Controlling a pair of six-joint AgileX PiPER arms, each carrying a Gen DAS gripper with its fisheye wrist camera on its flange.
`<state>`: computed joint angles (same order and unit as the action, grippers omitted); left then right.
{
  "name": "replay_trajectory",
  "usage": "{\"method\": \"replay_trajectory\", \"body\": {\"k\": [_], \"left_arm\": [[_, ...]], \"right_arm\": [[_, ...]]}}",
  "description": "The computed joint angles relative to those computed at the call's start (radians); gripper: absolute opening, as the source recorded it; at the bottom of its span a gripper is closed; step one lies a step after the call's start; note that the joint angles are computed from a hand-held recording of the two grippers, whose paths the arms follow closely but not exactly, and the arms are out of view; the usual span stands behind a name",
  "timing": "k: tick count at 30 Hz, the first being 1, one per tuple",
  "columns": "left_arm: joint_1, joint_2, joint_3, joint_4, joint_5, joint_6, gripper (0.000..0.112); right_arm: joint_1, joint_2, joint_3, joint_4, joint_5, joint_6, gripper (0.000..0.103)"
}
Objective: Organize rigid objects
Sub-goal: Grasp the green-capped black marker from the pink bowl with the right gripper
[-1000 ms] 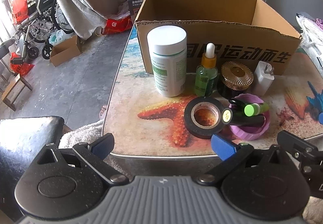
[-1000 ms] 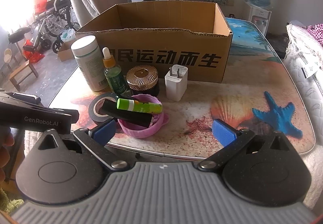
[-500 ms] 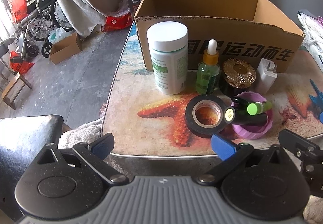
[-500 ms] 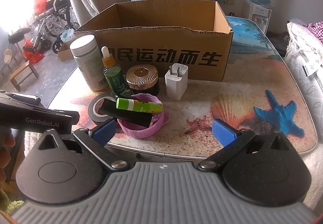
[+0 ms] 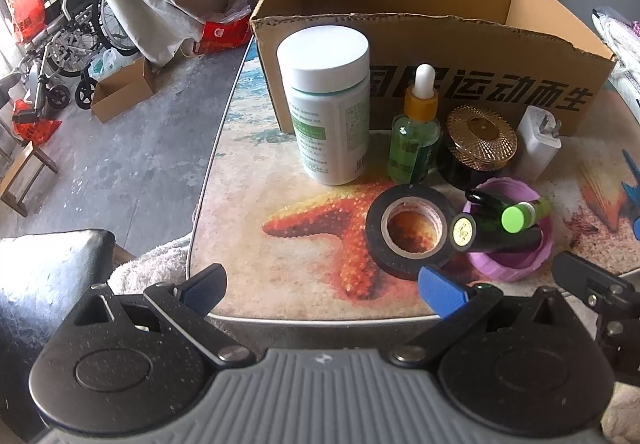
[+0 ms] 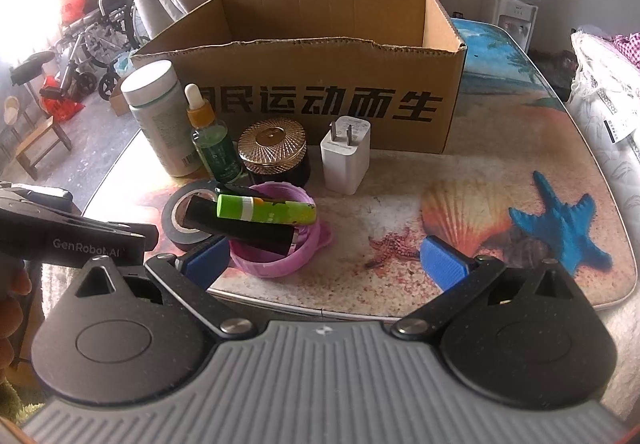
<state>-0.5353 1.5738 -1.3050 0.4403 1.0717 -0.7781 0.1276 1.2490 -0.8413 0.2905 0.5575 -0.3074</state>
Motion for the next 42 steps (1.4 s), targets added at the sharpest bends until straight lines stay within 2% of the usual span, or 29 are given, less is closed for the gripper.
{"method": "replay_trajectory", "body": {"k": [3,5,7,9,12,14,15,17,19,22,29,34,37,42], "left_arm": [[0.004,-0.023,0.024,0.008,-0.046,0.007,0.102],[0.008,-0.058,0.059,0.017,-0.109,0.009,0.102],[0.017,-0.094,0.094,0.008,-0.184,0.028,0.102],[0.018,-0.122,0.12,0.002,-0.253,0.061,0.102],[0.011,-0.145,0.147,-0.018,-0.353,0.135,0.099],[0.011,-0.138,0.142,-0.083,-0.4,0.241,0.096],[0.008,-0.129,0.135,-0.115,-0.415,0.292,0.091],[-0.001,-0.095,0.108,-0.165,-0.419,0.378,0.081],[-0.014,-0.059,0.081,-0.192,-0.409,0.43,0.063],[-0.009,-0.005,0.04,-0.254,-0.384,0.497,0.045],[-0.001,0.015,0.027,-0.275,-0.374,0.519,0.033],[-0.001,0.0,0.027,-0.304,-0.362,0.557,0.023],[-0.004,-0.002,0.031,-0.315,-0.368,0.576,0.021],[-0.008,0.031,0.004,-0.316,-0.351,0.592,0.017]], "right_arm": [[-0.007,0.019,-0.01,0.003,-0.003,-0.007,0.102],[-0.036,0.025,-0.016,0.039,-0.011,-0.044,0.102],[-0.089,0.027,-0.022,0.121,-0.017,-0.117,0.102],[-0.17,0.034,-0.033,0.281,0.003,-0.252,0.102],[-0.322,0.089,-0.09,0.553,0.163,-0.429,0.1],[-0.399,0.152,-0.139,0.661,0.299,-0.453,0.096],[-0.42,0.187,-0.165,0.687,0.355,-0.441,0.09],[-0.433,0.245,-0.209,0.7,0.429,-0.398,0.082],[-0.427,0.305,-0.244,0.706,0.484,-0.346,0.07],[-0.418,0.395,-0.293,0.711,0.559,-0.26,0.055],[-0.373,0.49,-0.339,0.689,0.584,-0.159,0.046],[-0.347,0.543,-0.405,0.661,0.6,-0.096,0.036],[-0.328,0.568,-0.428,0.651,0.589,-0.073,0.03],[-0.313,0.594,-0.446,0.649,0.584,-0.041,0.027]]}}
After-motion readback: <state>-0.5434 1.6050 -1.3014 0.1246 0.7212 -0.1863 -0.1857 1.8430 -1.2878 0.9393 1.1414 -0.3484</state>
